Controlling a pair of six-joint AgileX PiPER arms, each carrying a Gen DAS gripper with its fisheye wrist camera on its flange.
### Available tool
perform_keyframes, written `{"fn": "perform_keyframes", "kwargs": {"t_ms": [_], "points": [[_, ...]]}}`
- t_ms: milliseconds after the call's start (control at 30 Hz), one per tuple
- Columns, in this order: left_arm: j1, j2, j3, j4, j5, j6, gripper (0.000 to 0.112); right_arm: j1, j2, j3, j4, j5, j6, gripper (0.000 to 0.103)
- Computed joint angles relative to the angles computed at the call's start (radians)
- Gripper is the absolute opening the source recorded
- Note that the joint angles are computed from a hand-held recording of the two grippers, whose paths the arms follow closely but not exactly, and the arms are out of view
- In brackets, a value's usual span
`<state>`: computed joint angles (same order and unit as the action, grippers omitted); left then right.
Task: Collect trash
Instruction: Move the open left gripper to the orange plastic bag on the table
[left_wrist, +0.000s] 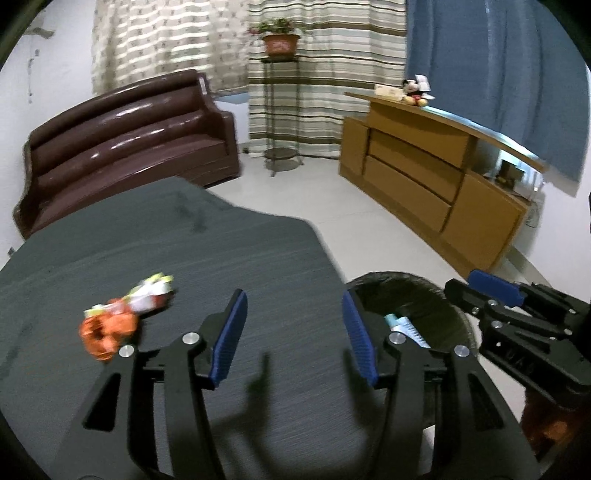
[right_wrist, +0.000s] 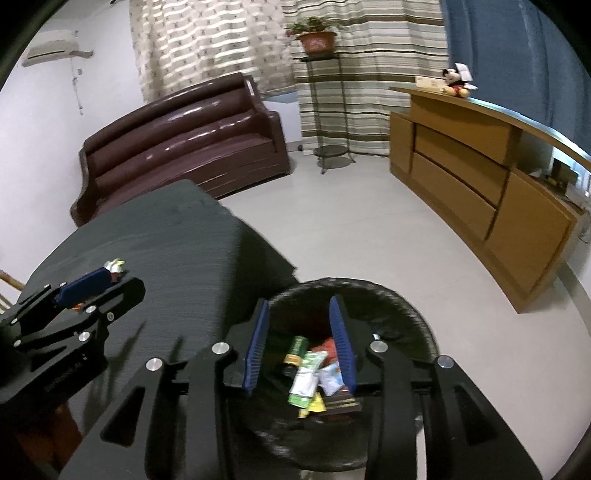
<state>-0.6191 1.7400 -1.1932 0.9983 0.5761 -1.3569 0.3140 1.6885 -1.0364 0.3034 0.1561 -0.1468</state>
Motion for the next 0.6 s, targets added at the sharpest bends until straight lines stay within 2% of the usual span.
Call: {"fn": "perform_keyframes", "kwargs": {"t_ms": [67,367,600], "points": [[0.019,-0.034,0.043,0.021,0.012,-0.033,0.059,0.03,0.007,-0.015,-0.012,0.006,0.018,0.038],[0.133,-0.176,0.214,0.057,0.044,-0.078,0.06,0.133,0.053,-0.086,0.019,0.037,0.003,0.041],[0.239,-0.205,0.269,0.032,0.011,-0.027,0.061,0.183,0.073,-0.116,-0.004,0.056,0.03,0.043]]}}
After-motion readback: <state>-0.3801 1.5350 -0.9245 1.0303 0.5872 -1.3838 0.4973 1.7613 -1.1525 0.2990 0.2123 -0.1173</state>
